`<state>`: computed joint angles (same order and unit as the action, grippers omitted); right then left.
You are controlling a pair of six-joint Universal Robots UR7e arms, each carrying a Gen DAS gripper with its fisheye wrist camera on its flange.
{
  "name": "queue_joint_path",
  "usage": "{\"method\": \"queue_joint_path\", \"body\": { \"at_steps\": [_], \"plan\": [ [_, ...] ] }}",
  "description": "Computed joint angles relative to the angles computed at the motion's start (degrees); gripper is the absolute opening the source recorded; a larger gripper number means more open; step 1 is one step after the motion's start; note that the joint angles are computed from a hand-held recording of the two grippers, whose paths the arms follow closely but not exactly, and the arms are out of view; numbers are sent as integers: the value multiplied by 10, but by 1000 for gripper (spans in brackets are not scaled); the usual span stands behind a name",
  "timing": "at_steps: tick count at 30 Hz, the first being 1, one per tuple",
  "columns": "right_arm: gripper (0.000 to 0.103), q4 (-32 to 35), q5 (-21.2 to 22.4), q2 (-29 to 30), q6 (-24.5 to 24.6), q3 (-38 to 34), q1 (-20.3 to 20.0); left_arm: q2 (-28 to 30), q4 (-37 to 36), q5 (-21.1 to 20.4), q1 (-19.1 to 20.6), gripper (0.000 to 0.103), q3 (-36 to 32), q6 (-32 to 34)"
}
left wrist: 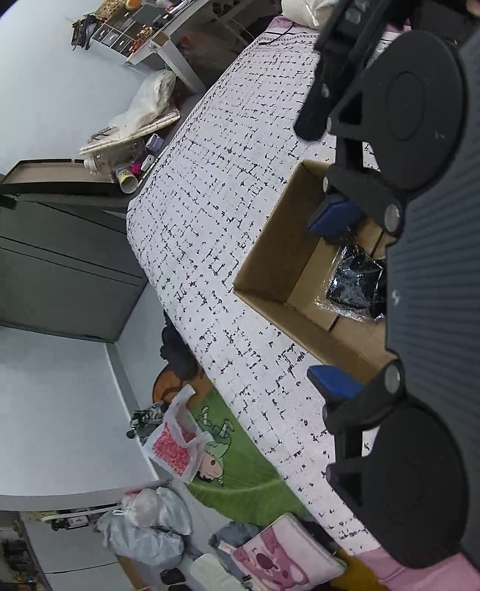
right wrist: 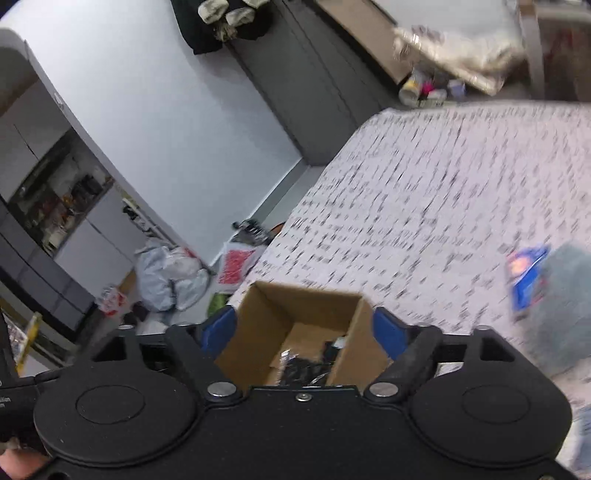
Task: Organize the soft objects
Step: 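Open right gripper to drop black felt plush into the box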
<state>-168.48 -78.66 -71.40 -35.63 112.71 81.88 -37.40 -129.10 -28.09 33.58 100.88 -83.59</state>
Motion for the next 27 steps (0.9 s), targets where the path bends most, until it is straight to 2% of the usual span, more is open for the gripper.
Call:
{"method": "queue_joint_path", "body": {
  "at_steps": [4, 6, 8, 11, 15, 17, 23, 27],
  "plan": [
    [86, 9, -3, -23, -21, -1, -5, 3, 14, 6, -13, 95, -5, -18],
    [88, 9, -5, -35, -34, 3, -9, 3, 2, 5, -18, 97, -2, -17],
    [90, 7, 0, -48, -46, 10, -17, 4, 0, 3, -23, 103, -3, -18],
    [96, 2, 7, -66, -55, 20, -30, 9, 15, 14, -34, 103, -8, -24],
    [100, 18, 29, -96, -58, 28, -50, 13, -55, 14, -46, 103, 5, -2],
    [103, 19, 38, -111, -70, 35, -58, 17, -49, 26, -54, 103, 2, -12],
    [103, 33, 56, -143, -98, 42, -77, 33, -40, 24, -68, 103, -18, -6],
    [103, 28, 55, -153, -110, 46, -89, 45, -66, 15, -77, 103, -27, 30]
  ]
}}
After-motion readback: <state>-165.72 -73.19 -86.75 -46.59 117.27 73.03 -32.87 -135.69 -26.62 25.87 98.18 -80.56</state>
